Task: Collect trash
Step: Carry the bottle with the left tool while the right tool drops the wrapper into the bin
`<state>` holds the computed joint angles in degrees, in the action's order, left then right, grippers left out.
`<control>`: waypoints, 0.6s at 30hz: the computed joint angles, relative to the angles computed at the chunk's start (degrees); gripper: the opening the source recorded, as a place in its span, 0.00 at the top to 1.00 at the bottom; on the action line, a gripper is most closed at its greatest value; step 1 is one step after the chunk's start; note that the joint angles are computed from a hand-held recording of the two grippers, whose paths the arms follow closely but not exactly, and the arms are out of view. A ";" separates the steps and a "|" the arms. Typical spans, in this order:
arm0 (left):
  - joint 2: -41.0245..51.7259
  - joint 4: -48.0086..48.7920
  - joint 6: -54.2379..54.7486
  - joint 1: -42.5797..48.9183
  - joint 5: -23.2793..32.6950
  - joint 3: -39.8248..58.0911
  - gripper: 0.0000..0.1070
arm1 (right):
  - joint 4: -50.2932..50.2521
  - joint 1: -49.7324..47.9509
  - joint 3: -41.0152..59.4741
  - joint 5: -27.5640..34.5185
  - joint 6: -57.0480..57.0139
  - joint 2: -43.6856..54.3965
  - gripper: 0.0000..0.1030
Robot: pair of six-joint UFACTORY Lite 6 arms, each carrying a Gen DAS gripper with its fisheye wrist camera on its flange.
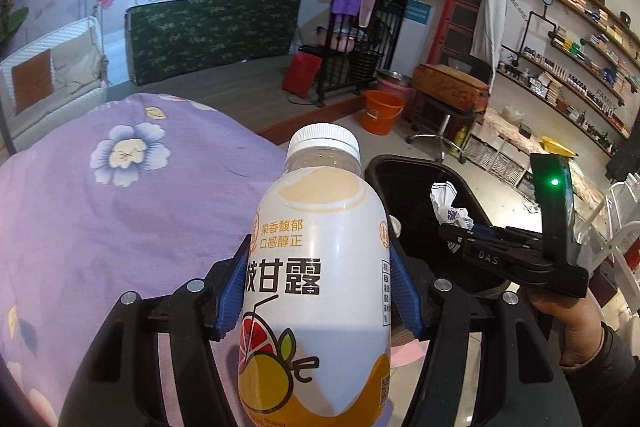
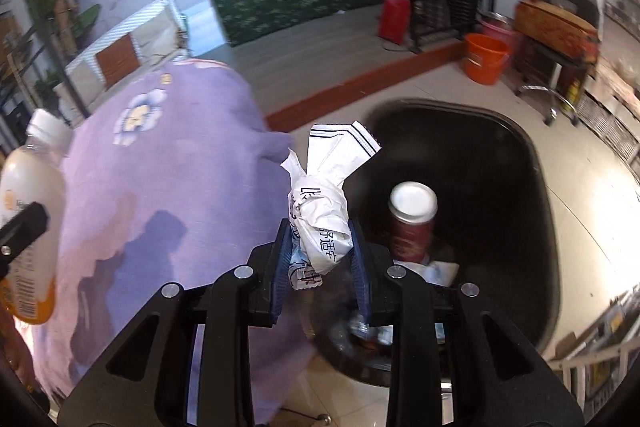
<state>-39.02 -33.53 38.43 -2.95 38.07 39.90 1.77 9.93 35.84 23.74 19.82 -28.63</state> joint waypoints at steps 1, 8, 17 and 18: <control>0.40 0.41 -0.69 -1.20 -0.67 -0.06 0.43 | 0.49 -1.37 -0.71 0.11 -0.98 -0.29 0.72; 1.73 7.30 -11.13 -12.89 -5.68 -1.07 0.43 | 7.96 -11.90 -2.71 0.54 -13.83 4.15 0.72; 5.49 10.87 -17.16 -20.94 -8.15 -1.07 0.43 | 9.75 -15.38 -0.16 0.48 -16.76 15.87 0.72; 5.84 12.09 -18.85 -22.11 -8.69 -1.07 0.43 | 10.11 -15.45 -0.10 0.33 -17.04 16.38 0.72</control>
<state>-33.18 -21.45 19.58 -25.07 29.38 38.83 11.88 -5.52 35.74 24.07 2.78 -12.24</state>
